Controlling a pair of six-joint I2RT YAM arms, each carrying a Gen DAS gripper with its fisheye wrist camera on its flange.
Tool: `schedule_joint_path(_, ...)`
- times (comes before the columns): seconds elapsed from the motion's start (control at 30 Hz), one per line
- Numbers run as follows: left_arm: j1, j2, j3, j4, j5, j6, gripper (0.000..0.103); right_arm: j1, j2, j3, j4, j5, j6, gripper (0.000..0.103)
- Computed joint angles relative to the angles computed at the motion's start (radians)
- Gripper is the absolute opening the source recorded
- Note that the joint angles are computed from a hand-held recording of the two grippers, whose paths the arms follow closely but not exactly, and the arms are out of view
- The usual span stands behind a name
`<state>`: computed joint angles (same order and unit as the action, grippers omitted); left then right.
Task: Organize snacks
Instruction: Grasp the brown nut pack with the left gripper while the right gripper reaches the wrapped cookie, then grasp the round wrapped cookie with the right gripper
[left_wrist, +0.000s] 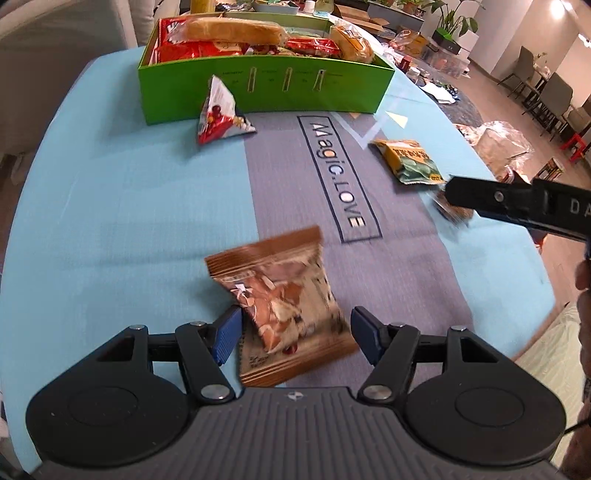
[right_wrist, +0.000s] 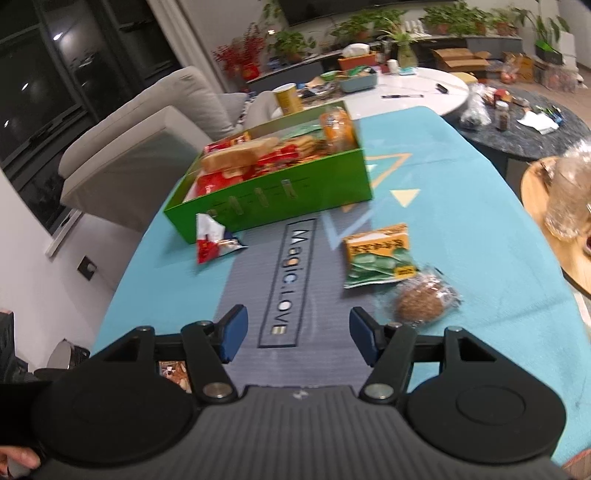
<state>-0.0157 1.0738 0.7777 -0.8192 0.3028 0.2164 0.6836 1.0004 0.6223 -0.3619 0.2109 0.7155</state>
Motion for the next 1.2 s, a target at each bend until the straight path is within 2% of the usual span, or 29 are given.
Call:
schedule_joint_path(0.27, -0.132, -0.037, -0.066, 0.092, -0.159, -0.01, 0.065, -0.085, -0.015, -0.03, -0.011, 0.031, -0.018, 0.081)
schedule_joint_path(0.37, -0.137, -0.047, -0.09, 0.128, -0.167, 0.008, 0.063, -0.096, 0.013, -0.036, -0.007, 0.059, -0.079, 0.086)
schedule_joint_path(0.43, -0.129, -0.057, -0.102, 0.153, -0.167, 0.014, 0.052, -0.108, 0.031, -0.05, 0.01, 0.047, -0.156, 0.091)
schedule_joint_path(0.53, -0.097, -0.048, -0.091, 0.162, -0.137, 0.02, 0.048, -0.116, 0.056, -0.066, 0.025, 0.061, -0.223, 0.093)
schedule_joint_path(0.7, -0.087, -0.045, -0.075, 0.176, -0.148, 0.01, 0.048, -0.164, 0.071, -0.092, 0.082, 0.044, -0.291, 0.097)
schedule_joint_path(0.97, -0.056, -0.007, -0.042, 0.187, -0.133, 0.008, 0.048, -0.226, 0.167, -0.073, 0.129, -0.009, -0.494, 0.1)
schedule_joint_path(1.2, -0.057, 0.03, -0.016, 0.203, -0.145, 0.004, 0.048, -0.249, 0.23, -0.054, 0.152, -0.031, -0.512, 0.1)
